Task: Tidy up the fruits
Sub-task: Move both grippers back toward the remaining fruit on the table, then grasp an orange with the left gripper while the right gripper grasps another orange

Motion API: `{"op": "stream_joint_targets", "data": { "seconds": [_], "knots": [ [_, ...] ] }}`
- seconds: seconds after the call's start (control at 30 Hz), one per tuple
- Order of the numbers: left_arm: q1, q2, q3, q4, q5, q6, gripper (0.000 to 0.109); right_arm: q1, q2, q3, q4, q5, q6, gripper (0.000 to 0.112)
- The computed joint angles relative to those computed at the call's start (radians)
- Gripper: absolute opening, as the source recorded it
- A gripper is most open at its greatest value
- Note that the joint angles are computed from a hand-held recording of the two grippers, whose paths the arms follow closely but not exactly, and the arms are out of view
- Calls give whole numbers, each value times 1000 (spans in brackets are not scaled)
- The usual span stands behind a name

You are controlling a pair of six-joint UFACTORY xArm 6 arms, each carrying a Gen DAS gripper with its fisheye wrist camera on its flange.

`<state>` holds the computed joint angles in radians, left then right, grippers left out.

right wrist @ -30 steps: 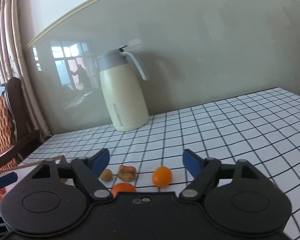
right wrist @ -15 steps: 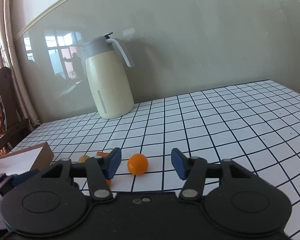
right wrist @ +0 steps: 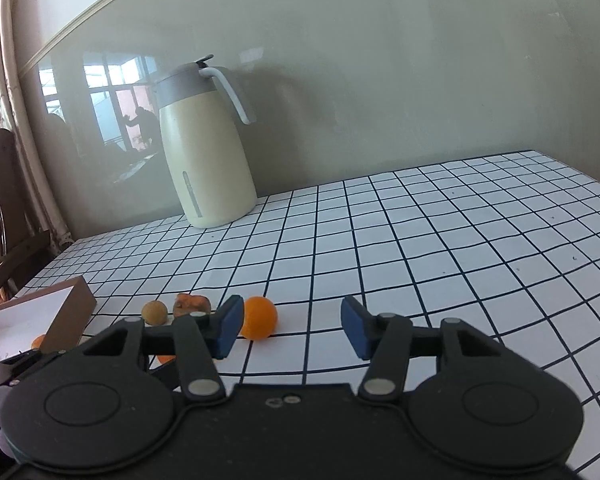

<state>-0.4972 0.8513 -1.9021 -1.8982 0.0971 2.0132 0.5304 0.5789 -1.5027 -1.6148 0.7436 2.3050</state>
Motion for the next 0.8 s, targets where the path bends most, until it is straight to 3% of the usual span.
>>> {"op": "stream_joint_targets", "data": {
  "seconds": [0.23,0.3,0.43,0.63,0.73,0.8],
  "knots": [
    [-19,31,-29,99,-20,-121,71,-6,-6,11,1,-5,0,46],
    [-24,43,-40,135,-27,-165,65,-9,-6,12,3,-6,1,46],
    [-32,73,-60,308,-36,-366,60,-16,-2,9,8,-17,-3,46],
    [-35,110,-99,408,-48,-485,59,-30,16,-15,16,-48,-18,46],
    [-29,118,-107,440,-38,-530,39,-37,34,-42,21,-65,-30,46],
    [-31,123,-118,400,-60,-486,38,-42,51,-66,27,-81,-40,46]
  ]
}}
